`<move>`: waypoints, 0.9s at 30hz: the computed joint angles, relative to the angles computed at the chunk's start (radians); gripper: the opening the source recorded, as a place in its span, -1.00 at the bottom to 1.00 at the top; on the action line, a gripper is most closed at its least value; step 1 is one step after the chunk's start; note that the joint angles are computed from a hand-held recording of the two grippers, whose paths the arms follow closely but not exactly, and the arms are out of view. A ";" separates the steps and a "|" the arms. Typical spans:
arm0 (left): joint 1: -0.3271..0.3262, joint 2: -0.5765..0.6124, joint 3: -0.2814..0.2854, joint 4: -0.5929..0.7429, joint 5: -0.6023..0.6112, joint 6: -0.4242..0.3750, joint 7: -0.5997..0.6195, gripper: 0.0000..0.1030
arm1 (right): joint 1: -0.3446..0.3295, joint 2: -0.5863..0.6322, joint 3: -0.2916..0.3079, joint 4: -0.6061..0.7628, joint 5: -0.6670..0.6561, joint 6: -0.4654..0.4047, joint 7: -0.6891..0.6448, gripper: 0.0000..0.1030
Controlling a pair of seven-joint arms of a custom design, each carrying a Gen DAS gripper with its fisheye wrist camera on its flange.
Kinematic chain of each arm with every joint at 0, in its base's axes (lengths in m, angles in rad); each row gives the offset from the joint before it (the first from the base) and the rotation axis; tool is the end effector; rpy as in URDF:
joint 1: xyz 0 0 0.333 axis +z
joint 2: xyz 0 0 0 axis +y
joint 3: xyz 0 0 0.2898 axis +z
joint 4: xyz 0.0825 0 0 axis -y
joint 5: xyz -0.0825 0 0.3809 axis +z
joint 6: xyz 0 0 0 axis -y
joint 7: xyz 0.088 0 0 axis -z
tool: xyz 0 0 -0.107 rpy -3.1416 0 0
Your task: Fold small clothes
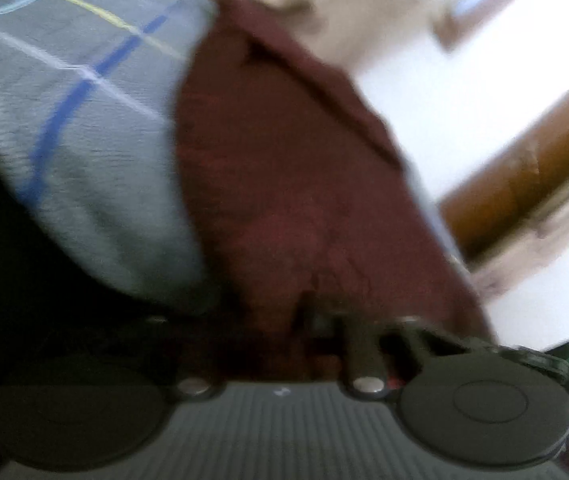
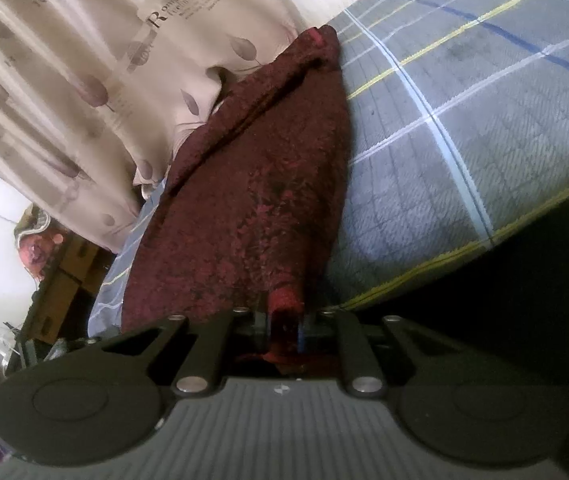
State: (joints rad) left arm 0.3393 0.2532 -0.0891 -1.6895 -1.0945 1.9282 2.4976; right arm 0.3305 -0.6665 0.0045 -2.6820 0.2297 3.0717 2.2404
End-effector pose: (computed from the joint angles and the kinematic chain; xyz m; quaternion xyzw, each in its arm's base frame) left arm 0.6317 0.1025 0.4601 0.5348 -0.6842 0.4847 0.1040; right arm 0.3842 0.1146 0.5445 -0.4203 0.7541 -0.0793 0.4984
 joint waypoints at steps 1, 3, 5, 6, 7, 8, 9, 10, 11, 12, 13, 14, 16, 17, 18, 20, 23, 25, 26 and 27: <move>0.012 0.014 0.002 0.015 -0.017 -0.034 -0.013 -0.73 | 0.010 0.000 -0.009 -0.002 0.005 0.006 -0.002 -0.68; 0.026 0.004 0.002 0.015 -0.036 -0.054 0.007 -0.73 | 0.024 -0.003 -0.020 -0.008 0.012 0.021 -0.005 -0.69; 0.038 -0.020 0.006 0.002 -0.064 -0.071 0.048 -0.73 | 0.057 -0.014 -0.048 -0.019 0.029 0.049 -0.011 -0.70; 0.040 -0.027 0.009 0.002 -0.075 -0.075 0.059 -0.73 | 0.087 -0.021 -0.074 -0.026 0.045 0.075 -0.014 -0.70; 0.042 -0.034 0.012 0.003 -0.085 -0.082 0.070 -0.73 | 0.105 -0.027 -0.089 -0.030 0.054 0.095 -0.015 -0.70; 0.042 -0.033 0.016 0.013 -0.087 -0.095 0.073 -0.73 | 0.117 -0.032 -0.100 -0.031 0.057 0.109 -0.017 -0.70; 0.042 -0.033 0.020 0.024 -0.082 -0.106 0.073 -0.73 | 0.126 -0.037 -0.108 -0.028 0.058 0.117 -0.020 -0.71; 0.040 -0.031 0.022 0.035 -0.067 -0.113 0.080 -0.73 | 0.131 -0.040 -0.113 -0.025 0.056 0.123 -0.024 -0.71; 0.034 -0.034 0.022 0.036 -0.053 -0.100 0.092 -0.71 | 0.132 -0.042 -0.115 -0.020 0.051 0.126 -0.029 -0.71; 0.028 -0.034 0.023 0.036 -0.037 -0.087 0.091 -0.64 | 0.118 -0.041 -0.106 -0.011 0.040 0.112 -0.036 -0.71; 0.021 -0.029 0.026 0.041 -0.010 -0.079 0.060 -0.29 | 0.107 -0.039 -0.100 -0.005 0.032 0.099 -0.042 -0.71; 0.012 -0.021 0.026 0.051 0.014 -0.065 0.024 0.37 | 0.106 -0.037 -0.100 -0.004 0.031 0.092 -0.047 -0.71; -0.007 -0.047 0.025 0.008 0.046 0.028 -0.022 0.93 | 0.104 -0.036 -0.101 -0.010 0.040 0.081 -0.043 -0.71; -0.010 -0.053 0.025 -0.008 0.046 0.049 -0.024 0.93 | 0.088 -0.037 -0.087 -0.012 0.036 0.065 -0.042 -0.71; -0.009 -0.037 0.026 0.010 0.058 0.027 -0.040 0.93 | 0.083 -0.039 -0.082 -0.016 0.036 0.059 -0.043 -0.71; -0.008 -0.016 0.019 0.029 0.065 0.012 -0.034 0.93 | 0.084 -0.038 -0.081 -0.022 0.040 0.064 -0.044 -0.71; -0.014 0.024 0.004 0.075 0.120 -0.031 -0.040 0.93 | 0.029 -0.031 -0.039 -0.003 0.010 0.008 -0.053 -0.71; -0.005 0.037 -0.012 0.070 0.078 -0.037 -0.017 0.93 | 0.023 -0.027 -0.037 0.007 -0.002 -0.017 -0.070 -0.68; -0.001 0.042 -0.016 0.067 0.055 -0.033 -0.019 0.91 | 0.023 -0.021 -0.038 0.012 -0.004 -0.023 -0.080 -0.64; 0.013 0.050 -0.019 0.066 0.022 -0.058 -0.019 0.90 | 0.013 -0.018 -0.029 0.013 -0.005 -0.024 -0.078 -0.61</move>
